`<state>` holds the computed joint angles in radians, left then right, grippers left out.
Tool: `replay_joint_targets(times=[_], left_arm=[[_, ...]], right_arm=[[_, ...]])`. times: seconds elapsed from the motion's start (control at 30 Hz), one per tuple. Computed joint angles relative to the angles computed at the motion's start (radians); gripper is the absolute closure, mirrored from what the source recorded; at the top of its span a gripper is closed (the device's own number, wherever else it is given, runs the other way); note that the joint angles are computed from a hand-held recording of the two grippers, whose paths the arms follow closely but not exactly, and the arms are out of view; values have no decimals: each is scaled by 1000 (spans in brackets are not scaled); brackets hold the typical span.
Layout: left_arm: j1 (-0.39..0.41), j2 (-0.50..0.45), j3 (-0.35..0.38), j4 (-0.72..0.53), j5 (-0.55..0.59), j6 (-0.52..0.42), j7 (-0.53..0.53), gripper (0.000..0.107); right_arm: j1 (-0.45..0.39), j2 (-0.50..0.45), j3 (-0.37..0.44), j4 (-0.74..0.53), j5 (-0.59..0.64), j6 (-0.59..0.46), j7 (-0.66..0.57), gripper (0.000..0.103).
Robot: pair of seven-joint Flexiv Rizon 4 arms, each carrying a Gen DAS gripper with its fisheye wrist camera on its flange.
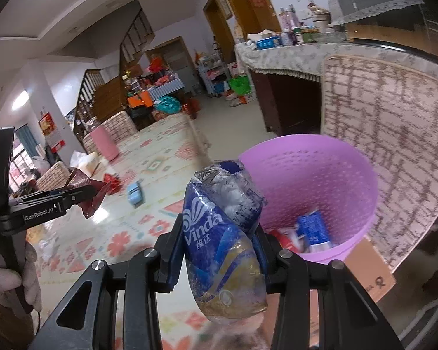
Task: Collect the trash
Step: 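Carry both bags to the pink wastebasket and open both tools over it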
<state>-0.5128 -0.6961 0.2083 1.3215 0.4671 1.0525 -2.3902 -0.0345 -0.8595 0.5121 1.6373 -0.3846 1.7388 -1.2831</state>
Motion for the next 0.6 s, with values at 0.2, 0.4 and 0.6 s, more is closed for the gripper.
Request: replay_joint_targets(times=[0.2,0.4,0.6], left_arm=[[71,-123,-126,-172,-140,14,220,62],[66,-267,-154,-391,-268,-37,385,62],[62,-373,-159,-561,-357,-73,478,47]], right_arm=[[-4,-15,-29,-53,17,-24,7,58],[-5,-55,-35,-142,43,-75,-18,58],[18,-96,-57,-242,104,-131,-48,54]])
